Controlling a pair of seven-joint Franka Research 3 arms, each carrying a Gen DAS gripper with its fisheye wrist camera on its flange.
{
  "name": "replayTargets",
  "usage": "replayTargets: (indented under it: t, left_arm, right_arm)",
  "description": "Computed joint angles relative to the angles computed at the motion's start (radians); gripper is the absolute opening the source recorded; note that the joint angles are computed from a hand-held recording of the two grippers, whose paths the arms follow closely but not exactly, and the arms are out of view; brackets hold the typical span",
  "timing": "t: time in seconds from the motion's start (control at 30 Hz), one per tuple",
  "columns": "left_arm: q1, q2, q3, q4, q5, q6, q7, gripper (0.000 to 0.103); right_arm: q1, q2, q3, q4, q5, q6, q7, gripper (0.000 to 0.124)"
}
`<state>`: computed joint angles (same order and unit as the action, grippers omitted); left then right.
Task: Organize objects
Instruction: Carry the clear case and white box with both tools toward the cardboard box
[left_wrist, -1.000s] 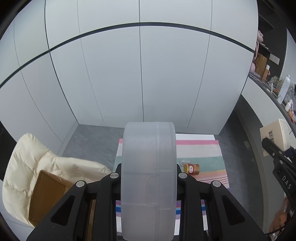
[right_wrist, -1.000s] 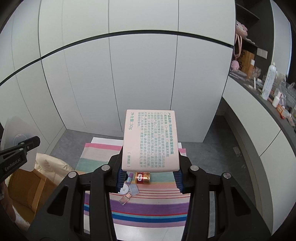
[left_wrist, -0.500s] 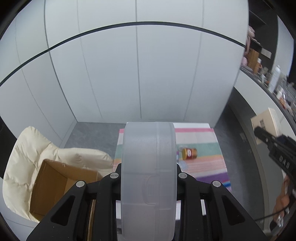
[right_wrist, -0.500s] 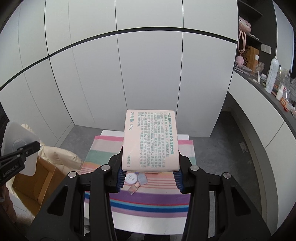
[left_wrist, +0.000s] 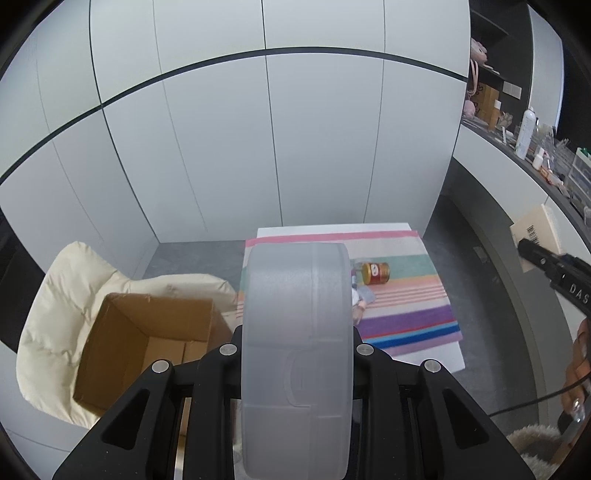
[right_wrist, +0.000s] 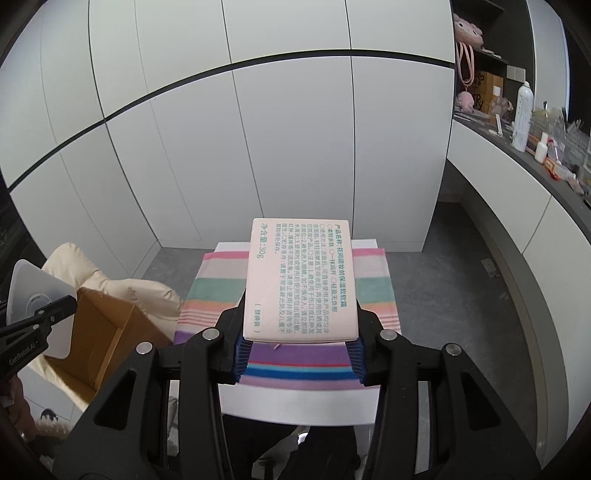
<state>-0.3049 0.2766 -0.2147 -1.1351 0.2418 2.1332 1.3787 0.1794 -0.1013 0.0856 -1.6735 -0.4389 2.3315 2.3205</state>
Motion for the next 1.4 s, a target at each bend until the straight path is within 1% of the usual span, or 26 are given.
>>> replayTargets:
  t: [0.1, 0.2, 0.33, 0.4, 0.5, 0.6, 0.77, 0.9, 0.97, 1.27, 1.4]
  left_arm:
    - [0.022, -0.083, 0.003, -0.122, -0.008, 0.030, 0.007, 0.028]
    - [0.046, -0.147, 0.000, -0.211, -0.042, 0.042, 0.016, 0.028]
    - [0.074, -0.239, 0.003, -0.348, -0.084, 0.086, 0.018, 0.027]
    - [0.084, -0.269, 0.006, -0.396, -0.087, 0.106, 0.019, 0.027]
    - [0.096, -0.315, 0.011, -0.479, -0.076, 0.135, 0.006, 0.027]
    - [0.108, -0.339, 0.021, -0.529, -0.117, 0.140, 0.014, 0.027]
    - [0.123, -0.377, 0.032, -0.589, -0.148, 0.165, 0.025, 0.027]
    - [0.134, -0.410, 0.041, -0.625, -0.158, 0.197, 0.025, 0.027]
    - [0.139, -0.414, 0.048, -0.627, -0.169, 0.201, 0.026, 0.027]
    - [0.153, -0.439, 0.066, -0.659, -0.227, 0.183, 0.041, 0.027]
    - [0.164, -0.460, 0.068, -0.689, -0.207, 0.183, 0.027, 0.027]
  right_arm:
    - [0.000, -0.057, 0.015, -0.060, -0.024, -0.011, 0.028, 0.045]
    - [-0.001, -0.109, 0.032, -0.117, -0.004, -0.023, 0.030, 0.045]
    - [-0.009, -0.162, 0.056, -0.176, 0.023, -0.034, 0.039, 0.045]
    - [-0.011, -0.197, 0.070, -0.220, 0.035, -0.040, 0.036, 0.045]
    - [-0.009, -0.236, 0.083, -0.274, 0.077, -0.084, 0.018, 0.045]
    - [-0.007, -0.281, 0.086, -0.334, 0.135, -0.107, 0.005, 0.045]
    - [-0.038, -0.333, 0.110, -0.376, 0.140, -0.144, 0.021, 0.045]
    - [-0.061, -0.341, 0.132, -0.366, 0.111, -0.160, 0.037, 0.045]
    - [-0.067, -0.328, 0.147, -0.344, 0.085, -0.169, 0.038, 0.045]
    - [-0.024, -0.267, 0.147, -0.294, 0.078, -0.170, 0.004, 0.045]
    - [0.001, -0.230, 0.146, -0.265, 0.073, -0.162, -0.018, 0.045]
